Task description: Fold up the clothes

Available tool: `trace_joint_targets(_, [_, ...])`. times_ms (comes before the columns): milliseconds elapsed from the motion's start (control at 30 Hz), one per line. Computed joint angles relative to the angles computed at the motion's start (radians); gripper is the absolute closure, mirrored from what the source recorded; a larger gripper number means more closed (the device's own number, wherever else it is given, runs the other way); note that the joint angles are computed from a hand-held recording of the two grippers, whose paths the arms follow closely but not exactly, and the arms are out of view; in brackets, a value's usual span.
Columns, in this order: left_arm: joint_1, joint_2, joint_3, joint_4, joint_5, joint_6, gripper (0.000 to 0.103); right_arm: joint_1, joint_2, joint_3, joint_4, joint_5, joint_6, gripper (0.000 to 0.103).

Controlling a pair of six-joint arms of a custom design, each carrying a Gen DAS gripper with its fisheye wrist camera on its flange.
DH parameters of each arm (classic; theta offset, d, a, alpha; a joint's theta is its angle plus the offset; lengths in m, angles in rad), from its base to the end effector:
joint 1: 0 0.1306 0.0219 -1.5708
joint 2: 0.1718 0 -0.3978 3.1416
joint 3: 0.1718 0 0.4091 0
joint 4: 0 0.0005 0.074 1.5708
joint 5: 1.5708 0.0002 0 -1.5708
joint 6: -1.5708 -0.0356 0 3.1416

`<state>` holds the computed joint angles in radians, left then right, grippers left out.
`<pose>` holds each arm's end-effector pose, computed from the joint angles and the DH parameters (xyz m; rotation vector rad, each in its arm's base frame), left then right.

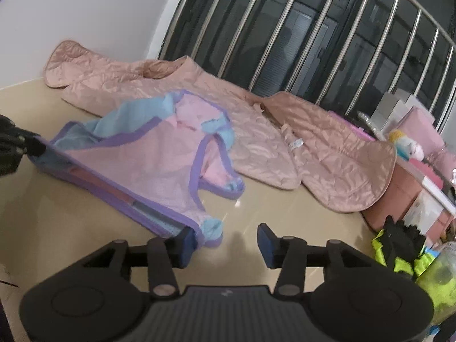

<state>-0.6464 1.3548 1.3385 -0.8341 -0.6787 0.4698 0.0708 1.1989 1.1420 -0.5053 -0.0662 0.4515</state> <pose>0.3966 -0.2719 0.4448 -0.0967 2.2021 0.2185 0.4426 0.0332 0.4386 -0.5889 2.0527 -0.1535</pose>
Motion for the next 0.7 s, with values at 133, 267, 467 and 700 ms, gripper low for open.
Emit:
trace_joint_targets(133, [0.059,-0.048,-0.035,0.035,0.116,0.181,0.101,0.002,0.006,0.006,-0.027,-0.016,-0.019,0.048])
trace_joint_targets(267, [0.093,-0.075,-0.059,0.054,0.205,0.257,0.101,0.007,0.004,-0.002,-0.016,-0.027,-0.027,0.048])
trace_joint_targets(467, [0.028,-0.047,-0.033,0.044,0.122,0.065,0.078,0.001,-0.005,0.008,-0.033,-0.084,-0.045,0.098])
trace_joint_targets(700, [-0.043,0.011,0.003,0.075,0.038,-0.198,0.059,0.001,-0.030,0.009,-0.007,-0.097,-0.042,0.098])
